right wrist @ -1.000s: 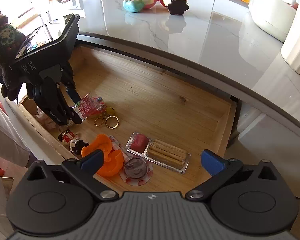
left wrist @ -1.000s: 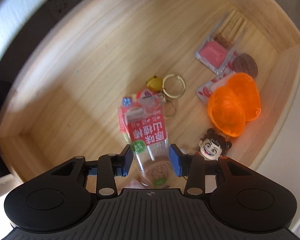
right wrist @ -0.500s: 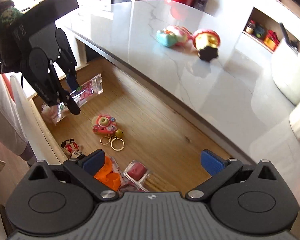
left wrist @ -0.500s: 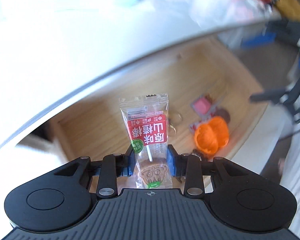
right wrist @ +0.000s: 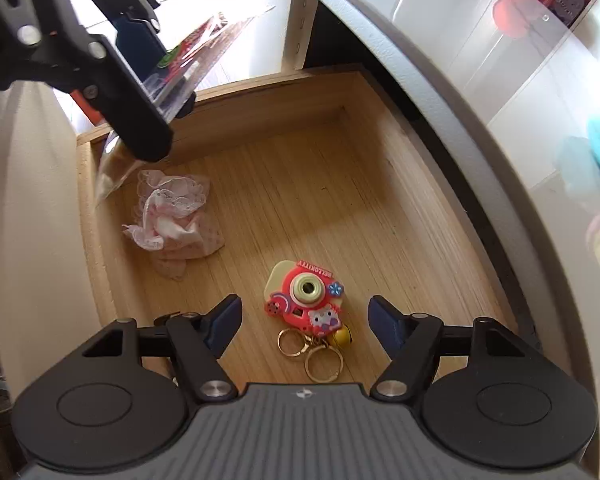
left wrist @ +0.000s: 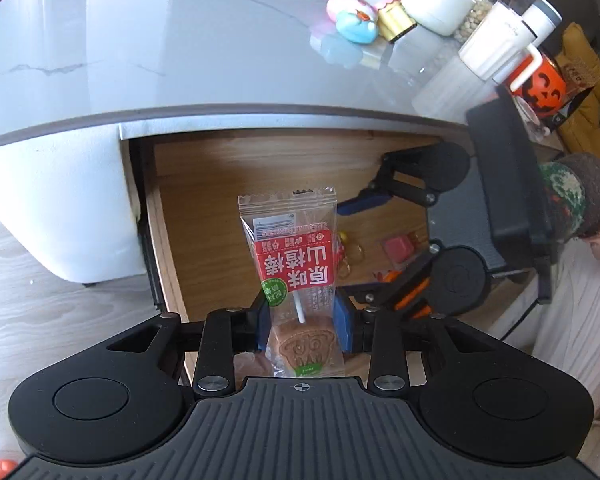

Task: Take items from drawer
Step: 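Place the snack packet on countertop with left tool while right tool moves pink keychain toy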

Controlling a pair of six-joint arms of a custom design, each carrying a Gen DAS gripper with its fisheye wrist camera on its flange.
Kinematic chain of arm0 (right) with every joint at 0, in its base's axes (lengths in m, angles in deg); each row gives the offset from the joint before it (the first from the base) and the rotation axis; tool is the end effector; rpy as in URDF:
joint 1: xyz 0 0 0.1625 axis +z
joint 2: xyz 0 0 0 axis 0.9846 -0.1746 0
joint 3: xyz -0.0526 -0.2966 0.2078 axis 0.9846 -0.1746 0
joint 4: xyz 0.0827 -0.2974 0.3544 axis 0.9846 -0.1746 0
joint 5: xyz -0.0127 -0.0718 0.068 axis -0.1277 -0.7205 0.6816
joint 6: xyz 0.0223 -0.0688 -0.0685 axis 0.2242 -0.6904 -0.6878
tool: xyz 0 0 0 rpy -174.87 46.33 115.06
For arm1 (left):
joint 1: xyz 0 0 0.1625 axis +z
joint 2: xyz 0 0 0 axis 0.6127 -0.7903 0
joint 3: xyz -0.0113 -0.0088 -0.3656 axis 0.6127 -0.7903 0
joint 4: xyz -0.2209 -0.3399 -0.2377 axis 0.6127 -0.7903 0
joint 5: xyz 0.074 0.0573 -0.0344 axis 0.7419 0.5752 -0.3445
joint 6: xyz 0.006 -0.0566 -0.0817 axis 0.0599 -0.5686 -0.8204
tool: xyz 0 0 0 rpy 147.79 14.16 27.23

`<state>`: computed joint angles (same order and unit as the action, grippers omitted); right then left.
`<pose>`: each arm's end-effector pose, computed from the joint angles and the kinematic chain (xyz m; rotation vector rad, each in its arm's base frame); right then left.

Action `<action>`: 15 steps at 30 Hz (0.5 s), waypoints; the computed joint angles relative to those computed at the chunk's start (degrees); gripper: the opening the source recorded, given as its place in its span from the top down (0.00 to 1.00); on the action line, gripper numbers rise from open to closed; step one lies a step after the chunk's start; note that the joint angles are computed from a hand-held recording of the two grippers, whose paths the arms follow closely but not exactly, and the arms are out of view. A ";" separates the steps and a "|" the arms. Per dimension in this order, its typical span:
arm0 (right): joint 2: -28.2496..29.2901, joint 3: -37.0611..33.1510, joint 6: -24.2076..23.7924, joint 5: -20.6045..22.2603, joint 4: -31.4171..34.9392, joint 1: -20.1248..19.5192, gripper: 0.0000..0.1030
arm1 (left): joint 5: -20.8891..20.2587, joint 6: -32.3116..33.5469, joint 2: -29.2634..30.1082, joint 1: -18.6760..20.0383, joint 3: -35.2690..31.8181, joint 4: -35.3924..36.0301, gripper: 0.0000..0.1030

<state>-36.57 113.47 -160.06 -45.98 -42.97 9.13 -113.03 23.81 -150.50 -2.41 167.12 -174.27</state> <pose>0.0793 -0.6403 0.2454 1.9466 -1.8785 -0.3213 -0.3465 -0.4846 0.0682 0.0211 2.6391 -0.7084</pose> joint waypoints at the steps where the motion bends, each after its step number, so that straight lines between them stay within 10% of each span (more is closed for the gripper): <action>1: 0.90 -0.06 0.49 -0.78 -0.59 0.16 0.27 | -0.52 0.38 0.16 0.03 0.64 -0.95 0.65; 7: 5.86 -2.23 5.34 -5.32 -1.35 0.68 0.20 | -1.23 3.44 1.17 -0.25 -0.66 0.24 0.65; 10: 6.73 -3.68 8.38 -6.48 0.68 0.88 0.44 | -0.60 4.44 1.75 -0.45 -1.56 1.13 0.65; 15: 2.29 -2.78 6.22 -5.19 1.90 1.27 0.44 | -0.15 6.31 2.39 -0.95 -2.28 0.50 0.65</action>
<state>-34.28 110.69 -153.84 -51.18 -41.07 10.39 -113.17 30.12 -148.11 -3.37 164.84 -173.77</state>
